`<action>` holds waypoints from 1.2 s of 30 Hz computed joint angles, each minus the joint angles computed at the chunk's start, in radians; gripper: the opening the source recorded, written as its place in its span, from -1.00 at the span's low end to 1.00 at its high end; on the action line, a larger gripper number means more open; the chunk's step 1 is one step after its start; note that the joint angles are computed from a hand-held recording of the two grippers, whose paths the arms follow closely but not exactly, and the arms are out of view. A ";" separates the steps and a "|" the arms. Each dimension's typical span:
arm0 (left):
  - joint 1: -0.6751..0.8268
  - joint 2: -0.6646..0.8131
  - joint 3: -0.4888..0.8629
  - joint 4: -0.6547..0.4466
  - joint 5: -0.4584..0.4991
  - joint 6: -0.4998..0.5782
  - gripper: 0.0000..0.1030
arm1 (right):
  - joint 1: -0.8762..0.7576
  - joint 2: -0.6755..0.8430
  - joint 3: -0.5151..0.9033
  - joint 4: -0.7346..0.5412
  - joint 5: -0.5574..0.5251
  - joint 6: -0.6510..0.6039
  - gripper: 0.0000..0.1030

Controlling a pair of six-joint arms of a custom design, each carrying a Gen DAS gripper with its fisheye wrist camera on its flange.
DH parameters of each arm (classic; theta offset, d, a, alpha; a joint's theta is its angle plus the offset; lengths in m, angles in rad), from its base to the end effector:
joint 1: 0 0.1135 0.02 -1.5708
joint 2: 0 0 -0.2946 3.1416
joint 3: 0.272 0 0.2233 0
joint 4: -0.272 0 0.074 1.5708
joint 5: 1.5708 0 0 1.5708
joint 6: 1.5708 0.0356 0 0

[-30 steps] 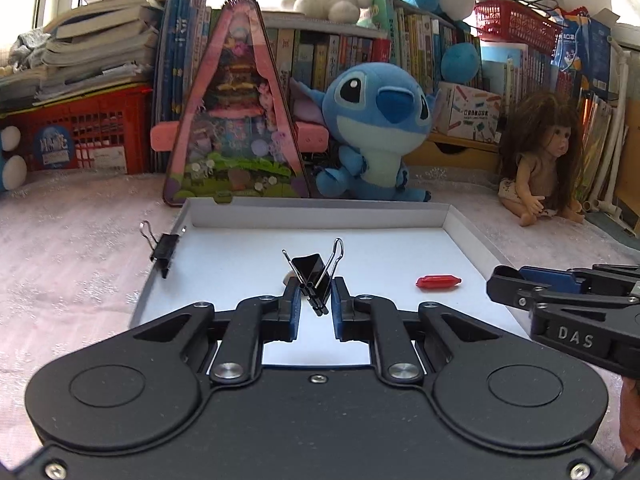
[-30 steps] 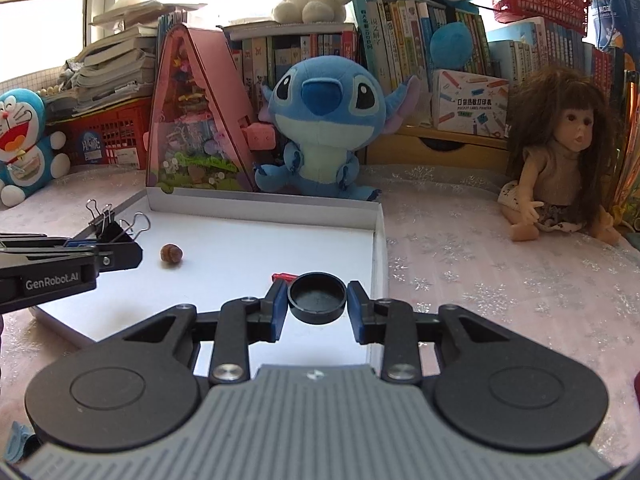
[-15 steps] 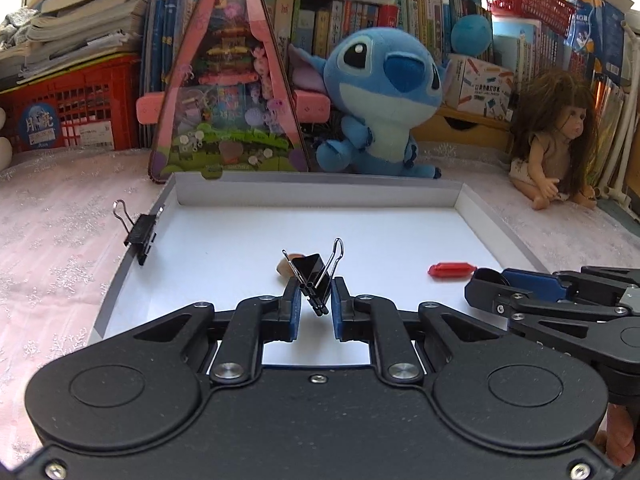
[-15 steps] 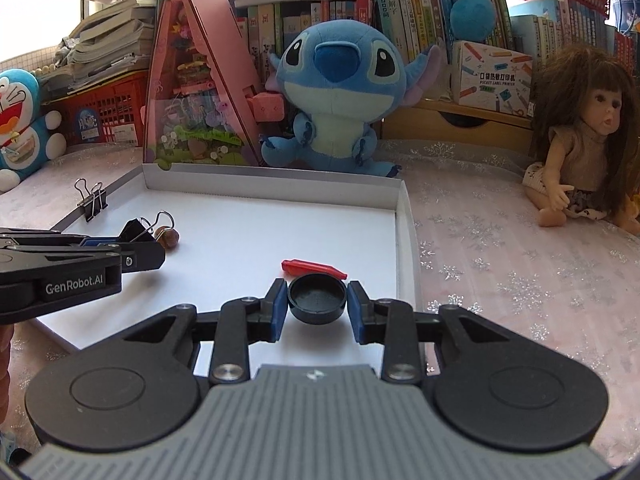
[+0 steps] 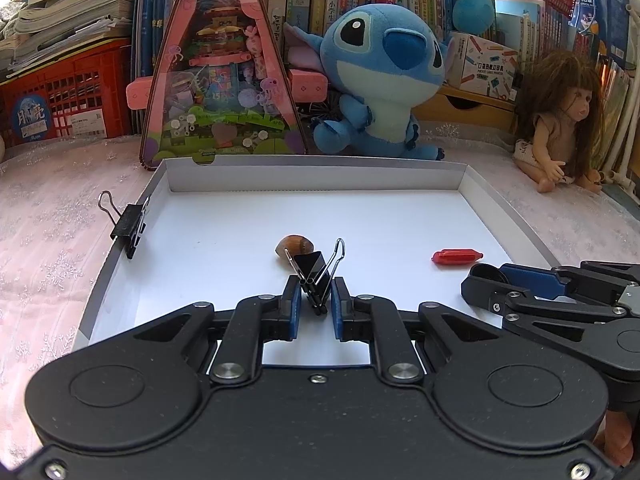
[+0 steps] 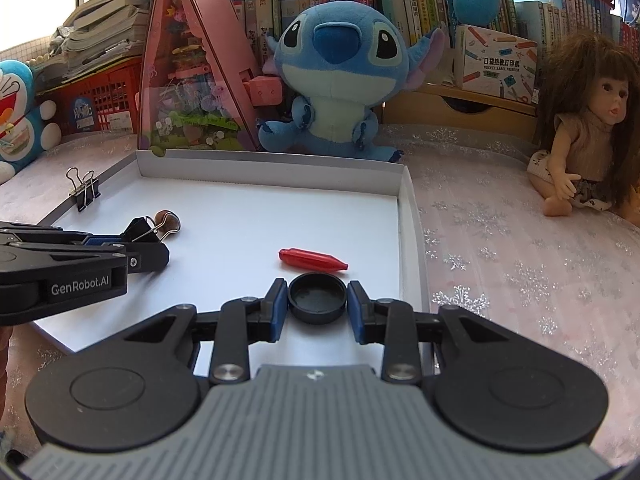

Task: Organize rigid objects
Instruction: 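Open the left tool releasing the clip while the right tool opens releasing the lid, then withdraw both open tools from the tray toward the remaining objects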

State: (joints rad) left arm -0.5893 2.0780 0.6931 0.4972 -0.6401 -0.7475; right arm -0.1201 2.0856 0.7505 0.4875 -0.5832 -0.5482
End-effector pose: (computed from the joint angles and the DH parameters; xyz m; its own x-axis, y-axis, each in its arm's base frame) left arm 0.2833 -0.1638 0.0912 -0.5629 -0.2796 -0.7778 -0.3413 0.9357 -0.0893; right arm 0.3421 -0.0215 0.0970 -0.4988 -0.3780 -0.7800 -0.6113 0.7913 0.0075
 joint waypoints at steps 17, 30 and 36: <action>-0.094 -0.100 -0.039 -0.089 -0.077 -0.036 -0.08 | -0.067 -0.076 -0.083 0.038 -0.068 -0.059 0.14; -0.297 -0.203 -0.107 -0.165 -0.200 -0.130 0.29 | -0.206 -0.174 -0.160 -0.064 -0.211 -0.225 0.31; -0.406 -0.214 -0.117 -0.230 -0.260 -0.216 0.43 | -0.273 -0.200 -0.187 -0.128 -0.266 -0.321 0.38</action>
